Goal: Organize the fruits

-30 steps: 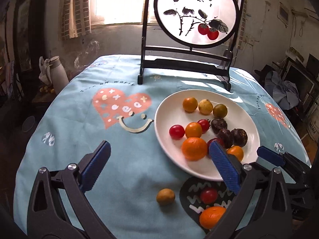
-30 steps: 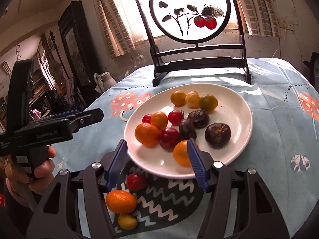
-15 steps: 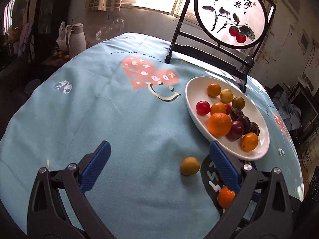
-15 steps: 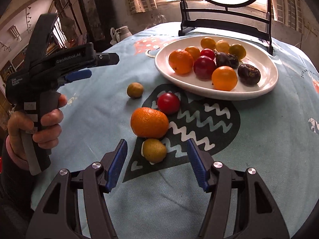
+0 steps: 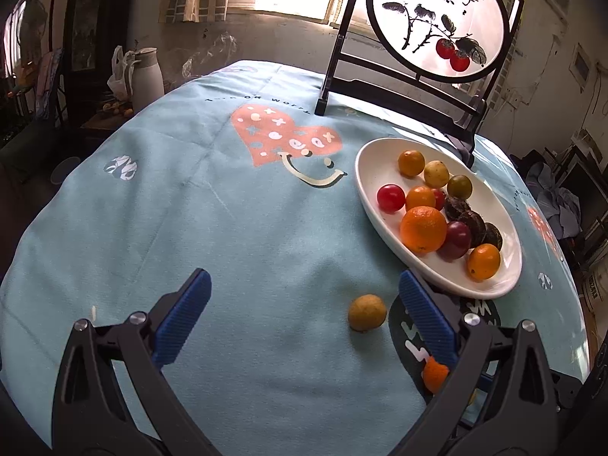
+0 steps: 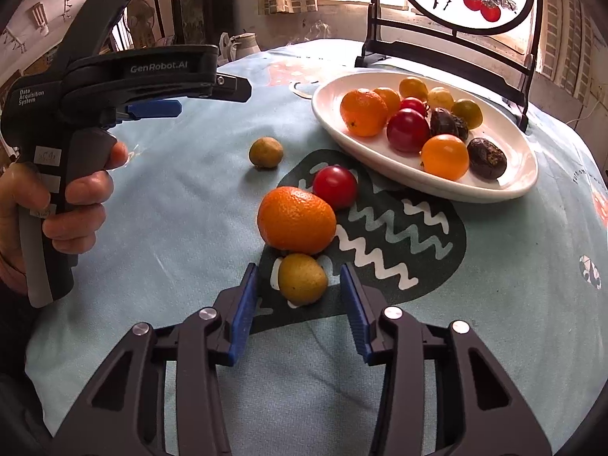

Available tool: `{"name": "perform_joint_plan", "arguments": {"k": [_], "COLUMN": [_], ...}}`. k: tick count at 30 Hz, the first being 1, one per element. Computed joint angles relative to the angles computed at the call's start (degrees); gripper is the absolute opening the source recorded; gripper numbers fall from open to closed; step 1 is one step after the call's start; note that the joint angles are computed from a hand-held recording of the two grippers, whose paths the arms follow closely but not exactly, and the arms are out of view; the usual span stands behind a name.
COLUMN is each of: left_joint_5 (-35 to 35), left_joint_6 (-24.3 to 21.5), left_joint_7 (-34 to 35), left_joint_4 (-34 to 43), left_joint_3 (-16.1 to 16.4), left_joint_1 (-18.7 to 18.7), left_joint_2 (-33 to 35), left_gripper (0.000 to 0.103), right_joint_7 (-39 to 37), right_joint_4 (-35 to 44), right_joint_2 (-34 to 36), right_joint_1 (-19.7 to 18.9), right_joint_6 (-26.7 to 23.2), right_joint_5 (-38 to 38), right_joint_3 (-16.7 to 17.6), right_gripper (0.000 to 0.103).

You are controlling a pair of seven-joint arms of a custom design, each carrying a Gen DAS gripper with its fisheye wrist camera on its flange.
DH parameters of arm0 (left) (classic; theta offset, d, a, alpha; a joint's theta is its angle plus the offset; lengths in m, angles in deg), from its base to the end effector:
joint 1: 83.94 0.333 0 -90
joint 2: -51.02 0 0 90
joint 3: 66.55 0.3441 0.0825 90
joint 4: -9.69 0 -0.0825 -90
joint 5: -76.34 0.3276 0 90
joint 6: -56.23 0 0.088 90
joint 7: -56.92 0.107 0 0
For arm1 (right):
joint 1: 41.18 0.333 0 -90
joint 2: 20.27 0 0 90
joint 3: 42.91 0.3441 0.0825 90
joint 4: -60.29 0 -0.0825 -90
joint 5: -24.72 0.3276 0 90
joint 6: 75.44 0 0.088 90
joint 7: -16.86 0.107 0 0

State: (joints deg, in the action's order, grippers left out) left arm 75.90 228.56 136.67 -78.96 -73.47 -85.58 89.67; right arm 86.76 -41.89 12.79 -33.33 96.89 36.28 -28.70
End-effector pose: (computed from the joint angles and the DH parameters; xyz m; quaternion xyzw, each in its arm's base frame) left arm 0.7228 -0.0833 0.4063 -0.6824 0.6208 -0.3312 0.1981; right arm 0.6459 0.2111 0.3758 -0.8007 0.4970 -0.1479 0.2998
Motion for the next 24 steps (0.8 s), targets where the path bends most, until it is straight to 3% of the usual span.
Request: {"name": "perform_joint_plan", "arguments": {"k": [1,2,5,7,9,11,15,17,19,24], "left_joint_5": [0.1,0.1,1.0,1.6,1.3,1.0,3.2,2.5,1.6,1.7], "left_joint_6": [0.0,0.1,-0.1,0.4,0.0,-1.2,-2.6,-4.5,-6.0,-6.2], "left_joint_7": [0.0,-0.1,-0.7,-1.2,0.1,2.8,5.5,9.4,12.2,14.1], "left_joint_4": [0.0,-0.1,0.3,0.2,0.4,1.0,1.5,2.3,2.9,3.4], "left_joint_3": [0.1,0.2,2.0,3.0,0.8,-1.9,-0.5,-4.0,-5.6,-3.2], "left_joint_1": [-0.1,-0.1,-1.1,-1.3,0.6,2.4,0.0,1.8,2.3,-0.4], "left_joint_2": [0.0,0.0,-0.1,-0.2,0.0,0.5,1.0,1.7,2.4,3.1], "left_gripper": [0.101,0.101,0.101,0.101,0.101,0.1,0.081,0.073,0.065,0.05], "right_joint_7": [0.3,1.0,1.2,0.3,-0.8,-0.1,3.7,3.9,3.4,3.5], "right_joint_4": [0.1,0.2,0.0,0.0,0.1,0.4,0.2,0.0,-0.2,-0.2], "right_joint_2": [0.0,0.0,-0.3,-0.4,-0.4,-0.3,-0.7,-0.9,-1.0,-1.0], "right_joint_1": [0.4,1.0,0.8,-2.5,-7.0,-8.6,-7.6,-7.5,-8.1,-7.9], "right_joint_6": [-0.3,-0.6,-0.7,-1.0,-1.0,-0.6,0.1,0.5,1.0,0.7], "right_joint_5": [-0.2,-0.3,-0.2,2.2,6.9,10.4,12.9,13.2,13.4,13.4], "right_joint_3": [-0.5,-1.3,-1.5,1.8,6.3,7.2,4.5,4.3,5.1,4.9], "right_gripper": [0.031,0.027,0.026,0.026,0.026,0.026,0.026,0.026,0.026,0.026]}}
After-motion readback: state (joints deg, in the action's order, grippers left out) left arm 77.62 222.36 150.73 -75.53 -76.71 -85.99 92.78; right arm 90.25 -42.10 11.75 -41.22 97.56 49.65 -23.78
